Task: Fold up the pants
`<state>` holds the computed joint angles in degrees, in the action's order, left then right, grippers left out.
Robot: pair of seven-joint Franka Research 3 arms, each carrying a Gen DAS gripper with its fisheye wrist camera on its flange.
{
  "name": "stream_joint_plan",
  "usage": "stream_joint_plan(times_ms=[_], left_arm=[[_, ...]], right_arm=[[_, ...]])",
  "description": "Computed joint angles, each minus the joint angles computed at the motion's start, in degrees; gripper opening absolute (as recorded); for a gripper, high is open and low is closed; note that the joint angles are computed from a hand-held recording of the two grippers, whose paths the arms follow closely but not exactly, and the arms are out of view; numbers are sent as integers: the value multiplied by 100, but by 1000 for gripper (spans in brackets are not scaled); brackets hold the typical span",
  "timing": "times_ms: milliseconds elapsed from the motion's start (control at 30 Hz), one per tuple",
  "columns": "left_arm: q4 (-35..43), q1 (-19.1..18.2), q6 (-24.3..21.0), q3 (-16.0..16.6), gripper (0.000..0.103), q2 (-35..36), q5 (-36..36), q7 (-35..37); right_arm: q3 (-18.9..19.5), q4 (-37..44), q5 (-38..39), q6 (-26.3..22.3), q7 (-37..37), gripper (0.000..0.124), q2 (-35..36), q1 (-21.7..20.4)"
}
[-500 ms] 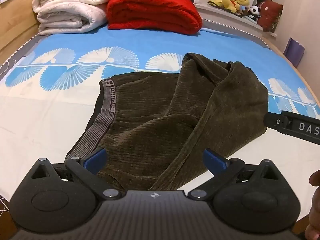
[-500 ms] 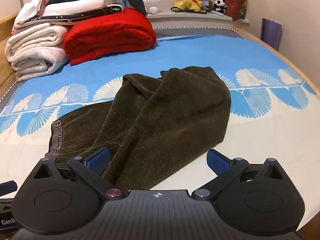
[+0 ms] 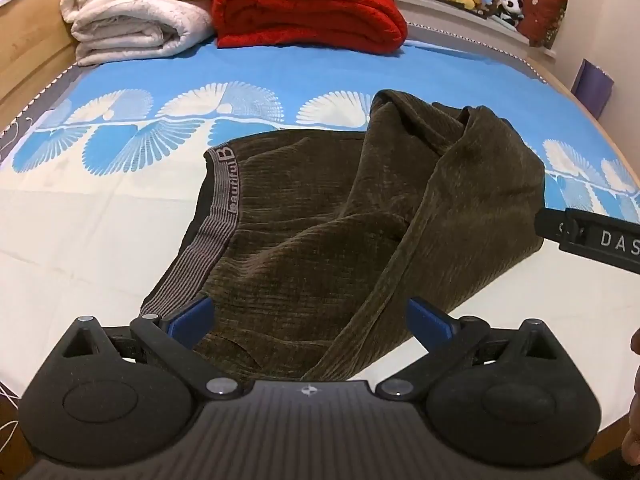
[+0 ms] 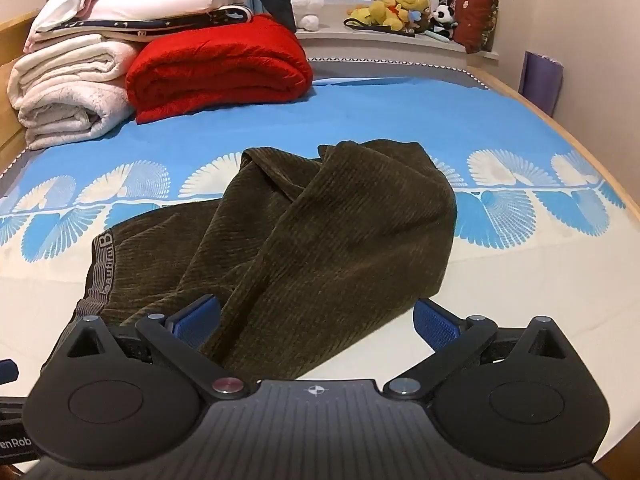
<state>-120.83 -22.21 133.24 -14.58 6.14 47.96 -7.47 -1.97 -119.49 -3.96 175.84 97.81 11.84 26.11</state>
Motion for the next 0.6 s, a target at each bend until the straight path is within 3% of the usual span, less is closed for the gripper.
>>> stream_joint_plan(times_ms=[167,600], left_arm=[[-34,-2,21,-4,102,-23,26,-21],[-54,14,60,-6,102,-40,29,-4]], right_arm=[[154,42,212,-31,-208,102,4,-143],[79,10,182,33,-247,97,34,-51]])
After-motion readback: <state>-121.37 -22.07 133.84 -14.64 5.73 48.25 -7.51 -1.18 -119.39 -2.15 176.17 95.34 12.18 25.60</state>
